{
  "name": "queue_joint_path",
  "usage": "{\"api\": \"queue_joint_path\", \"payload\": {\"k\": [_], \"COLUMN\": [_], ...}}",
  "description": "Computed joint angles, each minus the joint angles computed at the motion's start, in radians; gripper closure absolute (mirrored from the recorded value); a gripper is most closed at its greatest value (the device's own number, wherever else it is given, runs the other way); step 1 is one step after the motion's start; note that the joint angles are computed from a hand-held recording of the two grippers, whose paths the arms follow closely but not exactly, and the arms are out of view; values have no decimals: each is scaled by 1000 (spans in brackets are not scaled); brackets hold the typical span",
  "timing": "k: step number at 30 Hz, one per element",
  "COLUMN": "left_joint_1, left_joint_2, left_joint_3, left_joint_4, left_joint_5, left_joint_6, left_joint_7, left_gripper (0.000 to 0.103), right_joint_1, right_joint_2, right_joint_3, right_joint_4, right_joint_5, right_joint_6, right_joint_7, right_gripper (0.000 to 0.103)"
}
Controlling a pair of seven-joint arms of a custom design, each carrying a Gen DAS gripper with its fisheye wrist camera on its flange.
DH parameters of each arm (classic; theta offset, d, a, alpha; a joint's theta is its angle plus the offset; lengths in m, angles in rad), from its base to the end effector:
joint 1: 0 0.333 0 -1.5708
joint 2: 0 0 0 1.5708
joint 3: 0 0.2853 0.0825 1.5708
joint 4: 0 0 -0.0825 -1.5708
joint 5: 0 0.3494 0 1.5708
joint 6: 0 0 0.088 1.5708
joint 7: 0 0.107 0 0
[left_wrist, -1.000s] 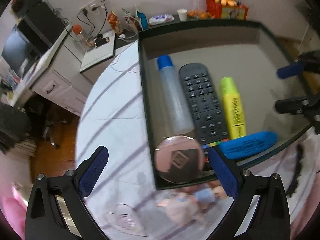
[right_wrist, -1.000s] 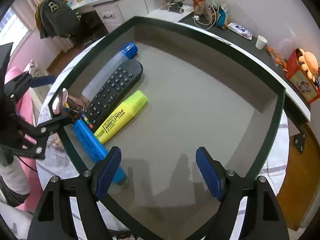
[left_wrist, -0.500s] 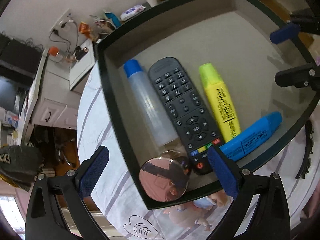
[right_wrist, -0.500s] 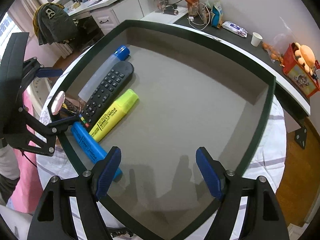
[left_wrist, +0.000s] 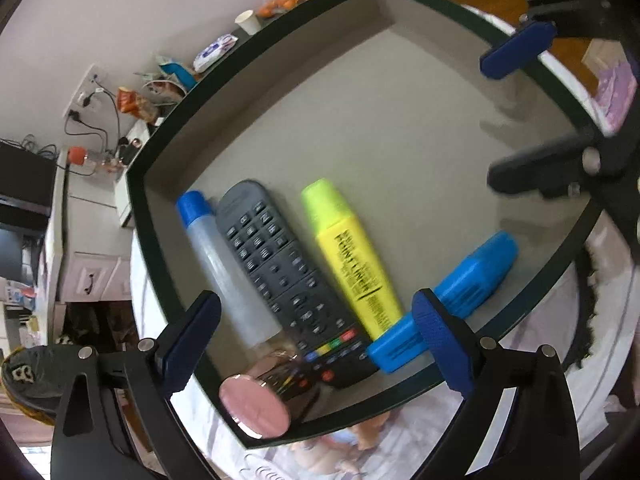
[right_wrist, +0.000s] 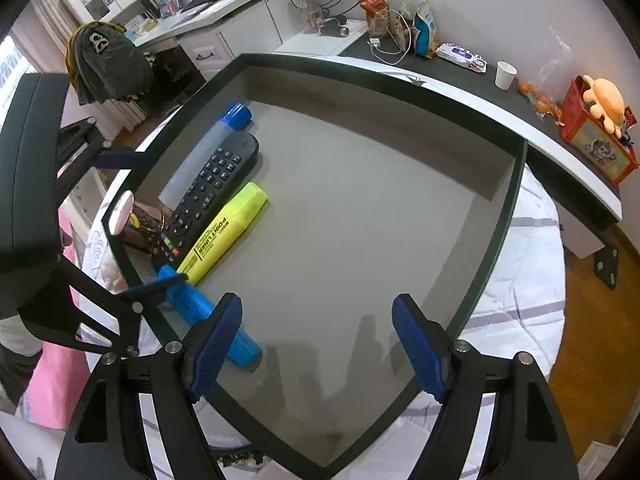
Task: Organize rigid objects
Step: 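Push the blue marker with the right gripper against the yellow highlighter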
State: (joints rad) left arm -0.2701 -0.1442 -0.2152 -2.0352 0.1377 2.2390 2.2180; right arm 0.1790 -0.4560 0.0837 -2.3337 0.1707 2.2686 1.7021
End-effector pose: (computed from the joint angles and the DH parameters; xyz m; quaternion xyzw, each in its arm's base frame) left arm 0.4580 -0.2423 0.5235 -0.1800 0.9658 -0.0527 0.1790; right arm 0.4122 0.1192 0.5326 -0.7084 0.6764 -0.0611 0.1922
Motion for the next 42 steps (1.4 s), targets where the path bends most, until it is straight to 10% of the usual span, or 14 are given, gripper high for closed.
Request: {"api": "queue_joint_path", "payload": {"k": [23, 33, 42], "left_joint_1": [27, 5, 9], "left_joint_2": [-201, -234, -220], "left_joint_3": [123, 132, 142], "left_joint_4": [-193, -251, -243], "left_joint_5": [-230, -264, -286], "left_joint_6": [162, 141, 138], "left_joint_7": [126, 157, 142], "left_gripper": [5, 5, 5], "right_joint_1": [46, 70, 96], "right_joint_2": [380, 379, 329], "right_joint_3": [-37, -21, 12], "right_joint_4": [448, 430, 344], "right_joint_5": [-17, -43, -123], "right_joint_6": [-541, -445, -218], "right_joint_7": [-448, -693, -621], "right_gripper": [24, 23, 26]}}
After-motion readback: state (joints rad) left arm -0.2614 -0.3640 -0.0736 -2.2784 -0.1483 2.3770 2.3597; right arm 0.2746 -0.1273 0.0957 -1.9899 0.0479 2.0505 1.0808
